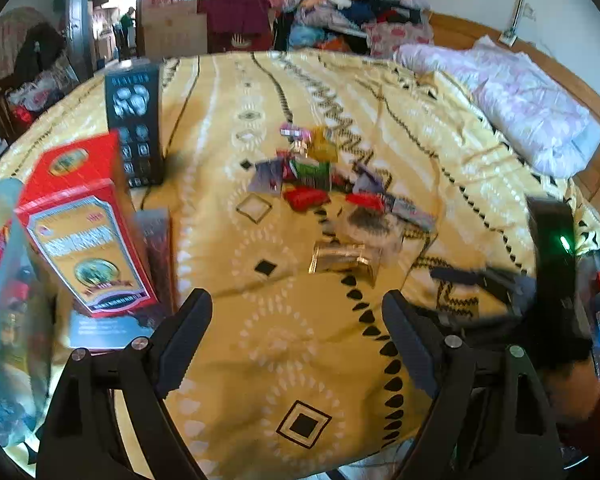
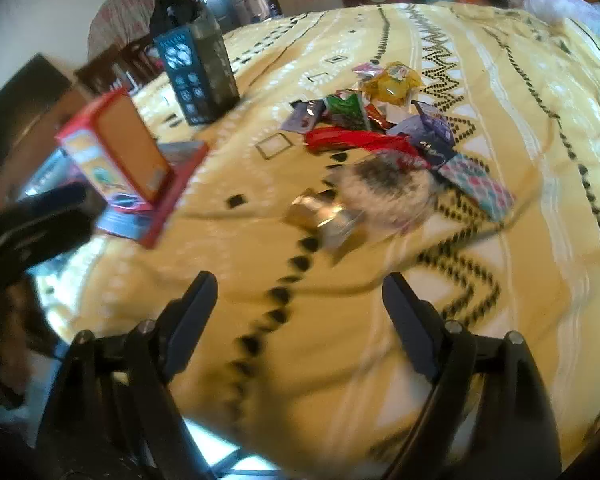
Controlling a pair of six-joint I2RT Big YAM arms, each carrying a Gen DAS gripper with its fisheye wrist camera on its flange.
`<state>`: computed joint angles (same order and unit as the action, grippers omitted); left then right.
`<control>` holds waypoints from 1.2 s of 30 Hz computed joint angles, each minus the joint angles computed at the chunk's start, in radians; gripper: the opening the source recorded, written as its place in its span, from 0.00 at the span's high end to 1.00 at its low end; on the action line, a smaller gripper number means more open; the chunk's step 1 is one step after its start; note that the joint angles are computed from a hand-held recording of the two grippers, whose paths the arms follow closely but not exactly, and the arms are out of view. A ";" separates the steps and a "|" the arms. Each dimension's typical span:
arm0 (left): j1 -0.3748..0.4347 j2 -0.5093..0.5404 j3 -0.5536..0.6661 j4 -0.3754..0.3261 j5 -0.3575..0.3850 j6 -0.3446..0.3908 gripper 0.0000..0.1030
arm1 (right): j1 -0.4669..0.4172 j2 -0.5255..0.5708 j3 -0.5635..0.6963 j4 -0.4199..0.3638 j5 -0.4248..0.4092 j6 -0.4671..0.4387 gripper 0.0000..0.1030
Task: Organize snacks
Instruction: 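Swing both open tools back toward the snacks on the bed, then grasp the gold chocolate wrapper with the left tool while the right tool grasps the pastel diamond-pattern pack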
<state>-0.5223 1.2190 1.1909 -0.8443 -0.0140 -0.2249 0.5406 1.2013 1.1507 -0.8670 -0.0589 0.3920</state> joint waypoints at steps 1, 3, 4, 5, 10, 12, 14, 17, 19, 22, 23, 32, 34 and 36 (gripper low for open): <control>0.001 0.006 0.001 -0.004 0.001 0.000 0.15 | -0.014 0.023 0.013 -0.001 -0.006 -0.048 0.17; 0.007 0.020 0.007 -0.012 0.003 -0.002 0.15 | -0.035 0.066 0.044 0.005 -0.021 -0.149 0.17; 0.008 0.024 0.010 -0.014 0.002 -0.004 0.15 | -0.047 0.093 0.066 0.004 -0.040 -0.196 0.18; 0.011 0.027 0.012 -0.014 0.003 -0.003 0.15 | -0.055 0.112 0.083 0.003 -0.056 -0.225 0.18; 0.020 0.054 0.028 -0.030 0.006 -0.015 0.15 | -0.062 0.225 0.171 -0.046 -0.090 -0.326 0.34; 0.017 0.058 0.031 -0.032 0.005 -0.014 0.14 | -0.046 0.239 0.175 -0.052 -0.069 -0.293 0.35; 0.014 0.060 0.032 -0.031 0.004 -0.010 0.15 | -0.035 0.234 0.170 -0.050 -0.123 -0.201 0.36; 0.024 0.049 0.023 -0.005 0.007 -0.028 0.14 | -0.030 0.198 0.131 0.010 -0.239 -0.036 0.41; 0.038 0.057 0.035 -0.022 0.021 -0.047 0.14 | -0.039 0.147 0.079 0.064 -0.247 0.049 0.34; 0.042 0.073 0.037 -0.028 0.059 -0.053 0.14 | -0.062 0.055 -0.002 0.091 -0.189 0.111 0.25; 0.036 0.078 0.034 -0.026 0.068 -0.057 0.14 | -0.071 0.027 -0.025 0.081 -0.174 0.108 0.25; 0.024 0.228 0.034 0.046 0.227 -0.260 0.21 | -0.157 -0.109 -0.149 0.022 -0.172 0.114 0.24; 0.004 0.269 0.060 0.047 0.172 -0.257 0.28 | -0.156 -0.115 -0.156 0.027 -0.176 0.120 0.24; -0.009 0.315 0.089 0.022 0.128 -0.229 0.35 | -0.149 -0.114 -0.157 0.031 -0.174 0.120 0.24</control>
<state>-0.5313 1.5341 1.2795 -0.8219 0.1143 -0.4542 0.3912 1.0870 0.9935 -0.8357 -0.2330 0.5120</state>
